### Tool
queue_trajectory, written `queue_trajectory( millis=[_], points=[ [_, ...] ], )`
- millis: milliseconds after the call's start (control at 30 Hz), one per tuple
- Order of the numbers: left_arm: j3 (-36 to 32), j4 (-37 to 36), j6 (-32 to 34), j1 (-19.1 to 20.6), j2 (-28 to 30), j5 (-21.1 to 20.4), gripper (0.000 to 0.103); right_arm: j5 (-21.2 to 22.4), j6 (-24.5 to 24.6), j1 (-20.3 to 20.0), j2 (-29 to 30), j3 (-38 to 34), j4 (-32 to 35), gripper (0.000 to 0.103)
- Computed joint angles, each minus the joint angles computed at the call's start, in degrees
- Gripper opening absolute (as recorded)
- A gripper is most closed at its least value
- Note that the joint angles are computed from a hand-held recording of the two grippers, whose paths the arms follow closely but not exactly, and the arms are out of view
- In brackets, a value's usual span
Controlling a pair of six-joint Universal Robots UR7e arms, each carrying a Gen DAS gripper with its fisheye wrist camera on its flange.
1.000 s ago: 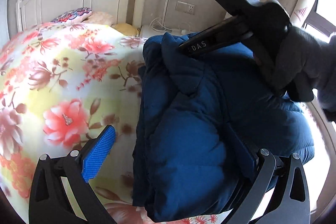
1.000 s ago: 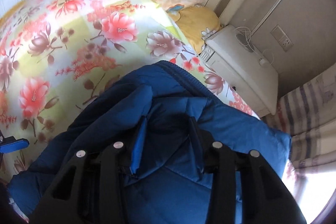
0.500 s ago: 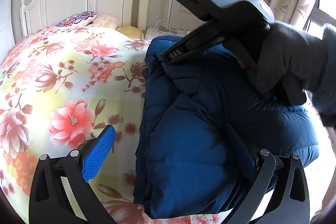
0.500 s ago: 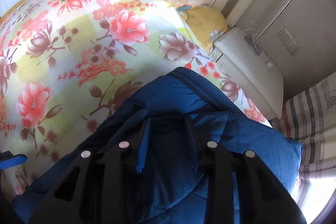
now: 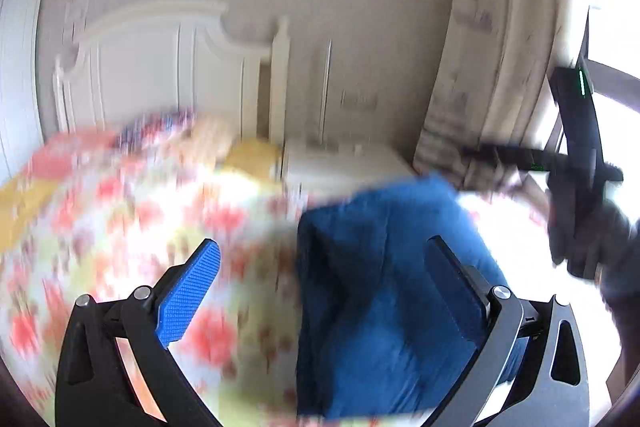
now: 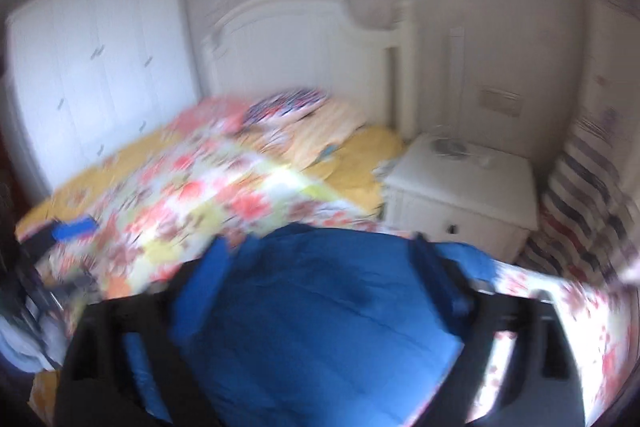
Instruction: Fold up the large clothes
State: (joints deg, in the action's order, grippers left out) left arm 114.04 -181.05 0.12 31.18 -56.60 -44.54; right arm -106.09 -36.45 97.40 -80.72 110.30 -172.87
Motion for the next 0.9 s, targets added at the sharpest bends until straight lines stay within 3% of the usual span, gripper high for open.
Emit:
queue_trajectory(
  millis=[67, 133, 267, 333, 367, 400, 433, 567, 667, 733, 867, 900],
  points=[
    [-5.64, 1.51, 2.10, 0.18, 3.43, -0.79, 0.099, -2.43, 2.45, -2.32, -0.68, 0.09, -1.85, 0.101],
    [-14.18, 9.63, 1.17, 1.67, 8.58, -2.70, 0.099, -3.67, 8.00, -4.96, -1.19, -0.34, 0.00, 0.101],
    [-28.12, 23.82, -3.46, 5.44, 19.10, -2.58, 0.099, -1.96, 12.53, -9.67, -0.89, -0.57, 5.68, 0.095],
    [-32.34, 29.61, -4.58, 7.17, 23.42, 0.67, 0.099, -1.63, 12.80, -10.98, -0.53, -0.53, 11.14, 0.094],
    [-33.38, 32.20, -5.12, 8.18, 24.62, 1.54, 0.099, 0.34, 13.20, -11.58, -1.95, 1.01, 10.71, 0.094],
    [-33.15, 32.39, -6.80, 9.72, 25.13, 0.02, 0.099, 1.63, 13.85, -11.67, -3.88, 2.88, 9.82, 0.094],
    [-31.91, 30.18, -8.64, 10.99, 23.99, -3.46, 0.099, 0.51, 13.58, -10.86, -5.27, 4.91, 7.84, 0.094],
    [-31.04, 30.24, -10.57, 13.28, 22.29, -8.62, 0.099, -4.39, 5.16, -5.64, -16.10, 21.47, -4.36, 0.098],
    [-31.49, 30.00, -10.31, 14.29, 22.63, -10.22, 0.099, -10.03, 5.49, -1.93, -19.53, 31.85, -10.19, 0.100],
    [-31.61, 29.87, -10.30, 14.62, 22.69, -10.81, 0.099, -14.48, 7.45, 0.75, -19.07, 35.85, -13.28, 0.100],
    [-31.74, 29.26, -9.89, 14.99, 23.04, -11.15, 0.099, -16.63, 11.85, 1.82, -12.47, 38.53, -22.67, 0.099],
    [-31.59, 28.97, -9.74, 14.86, 23.02, -10.83, 0.099, -16.87, 13.16, 1.59, -11.30, 37.98, -23.17, 0.094]
  ],
)
